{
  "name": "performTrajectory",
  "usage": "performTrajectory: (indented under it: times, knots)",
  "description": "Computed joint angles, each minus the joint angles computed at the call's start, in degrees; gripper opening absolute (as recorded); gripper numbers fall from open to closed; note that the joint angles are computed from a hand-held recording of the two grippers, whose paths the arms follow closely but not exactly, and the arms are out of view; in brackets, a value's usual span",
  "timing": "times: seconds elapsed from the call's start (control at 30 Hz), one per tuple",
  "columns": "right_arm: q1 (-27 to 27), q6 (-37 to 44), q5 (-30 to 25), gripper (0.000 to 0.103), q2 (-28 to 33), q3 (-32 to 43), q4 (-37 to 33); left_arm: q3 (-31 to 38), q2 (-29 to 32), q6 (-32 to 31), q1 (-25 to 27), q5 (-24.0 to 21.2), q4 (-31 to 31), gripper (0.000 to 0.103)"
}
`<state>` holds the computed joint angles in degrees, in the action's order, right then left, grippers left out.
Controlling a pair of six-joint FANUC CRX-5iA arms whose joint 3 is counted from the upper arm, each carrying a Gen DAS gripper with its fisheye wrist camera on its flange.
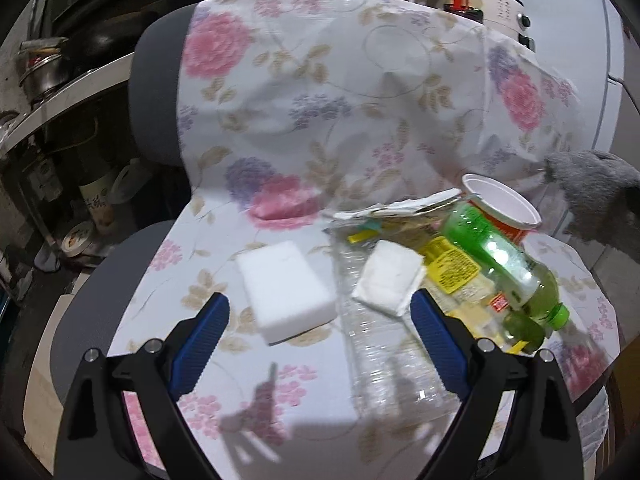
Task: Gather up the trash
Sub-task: 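Grasp the white sponge with the left tool while the right tool holds the glove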
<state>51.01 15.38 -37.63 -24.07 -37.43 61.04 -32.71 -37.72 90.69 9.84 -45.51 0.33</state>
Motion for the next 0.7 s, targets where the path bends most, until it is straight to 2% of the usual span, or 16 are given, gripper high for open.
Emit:
performTrajectory:
  times: [0.17, 0.23, 0.37, 0.47, 0.5, 0.53, 0.6, 0.7]
  knots:
    - [-0.7, 0.7, 0.8, 0.015, -2.1, -1.7, -2.1, 2.2, 2.6, 2.7, -2.8, 0.5, -2.3, 0.088]
    - [-1.0, 0.9, 1.5, 0.015, -1.6, -1.8, -2.7, 2.6, 3.3, 2.2, -2.7, 0.9, -1.9, 0.078]
    - [-1.0, 1.9, 2.7, 0.015, -1.1, -1.9, -4.2, 1.9, 3.8, -1.9, 0.1, 1.5, 2.5, 0.074]
    - [-0.7, 2.0, 3.2, 0.015, -0.7, -2.2, -4.1, -0.4, 2.2, -4.7, 4.6, 1.0, 5.8, 0.074]
    - [-0.5, 1.9, 3.3, 0.015, -0.6, -2.4, -4.0, -1.3, 1.7, -5.4, 6.4, 0.6, 6.6, 0.075]
    - [-0.4, 1.5, 3.3, 0.015, -0.5, -2.6, -3.6, -1.8, 1.5, -5.6, 7.6, 0.2, 6.9, 0.083]
    - [-0.3, 0.3, 3.4, 0.016, -0.4, -3.2, -2.2, -3.0, 1.4, -5.1, 10.2, -0.8, 7.3, 0.092]
    - [-0.2, -0.6, 3.4, 0.015, 0.0, -3.4, -1.1, -2.9, 2.7, -3.4, 10.4, -1.1, 6.4, 0.095]
